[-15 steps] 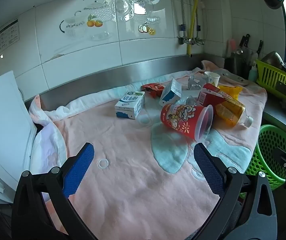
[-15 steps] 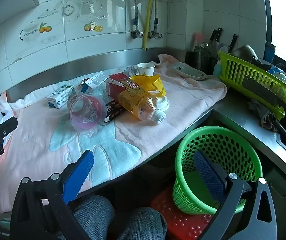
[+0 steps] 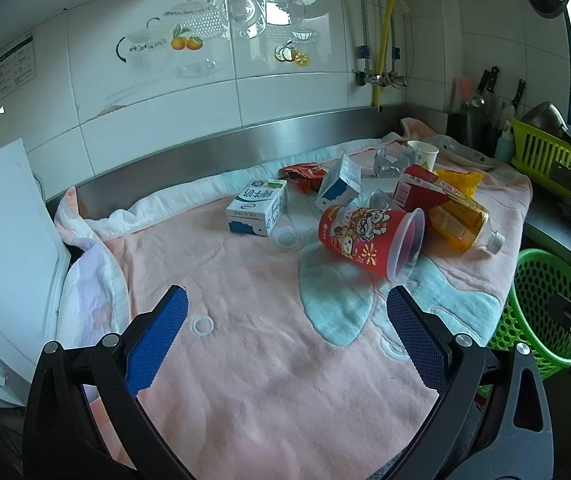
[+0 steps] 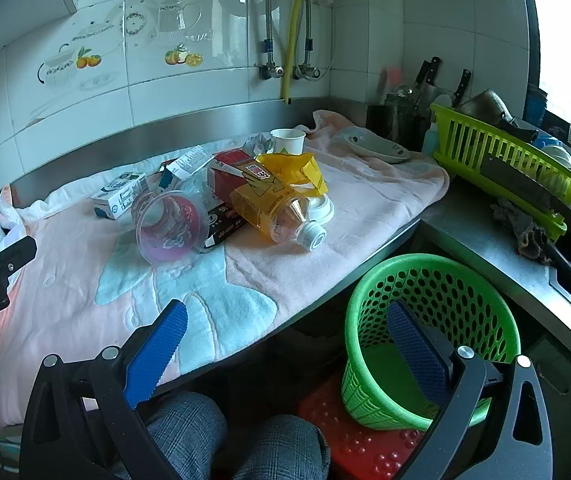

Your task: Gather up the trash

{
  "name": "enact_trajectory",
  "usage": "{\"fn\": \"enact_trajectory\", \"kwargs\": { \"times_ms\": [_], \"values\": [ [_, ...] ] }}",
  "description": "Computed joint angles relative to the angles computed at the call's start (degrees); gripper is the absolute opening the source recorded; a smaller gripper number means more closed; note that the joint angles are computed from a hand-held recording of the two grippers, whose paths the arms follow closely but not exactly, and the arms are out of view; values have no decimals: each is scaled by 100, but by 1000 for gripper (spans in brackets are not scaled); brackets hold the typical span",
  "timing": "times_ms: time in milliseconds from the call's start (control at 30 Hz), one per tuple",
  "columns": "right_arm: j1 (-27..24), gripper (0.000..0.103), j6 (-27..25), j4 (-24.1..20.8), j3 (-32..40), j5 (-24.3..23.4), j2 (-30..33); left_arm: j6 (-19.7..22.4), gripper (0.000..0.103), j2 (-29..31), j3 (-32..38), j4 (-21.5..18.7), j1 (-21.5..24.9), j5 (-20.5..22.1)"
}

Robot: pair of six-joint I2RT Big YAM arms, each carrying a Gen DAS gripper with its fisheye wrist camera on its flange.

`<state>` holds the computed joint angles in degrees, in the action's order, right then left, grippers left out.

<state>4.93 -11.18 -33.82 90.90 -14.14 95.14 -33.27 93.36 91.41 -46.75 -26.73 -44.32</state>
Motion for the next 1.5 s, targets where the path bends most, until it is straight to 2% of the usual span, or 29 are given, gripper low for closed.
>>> {"fn": "enact_trajectory", "kwargs": {
  "times_ms": [133, 467, 1500],
  "values": [
    [-3, 97, 0, 3, 6, -2, 4, 44, 98, -10, -69, 96, -7, 12],
    [1, 97, -17, -59, 75, 3, 53, -44, 98, 83, 158, -143, 24, 89],
    [-43, 97, -41, -186, 323, -22, 273, 43, 98, 202, 274, -134, 142, 211]
  ]
}}
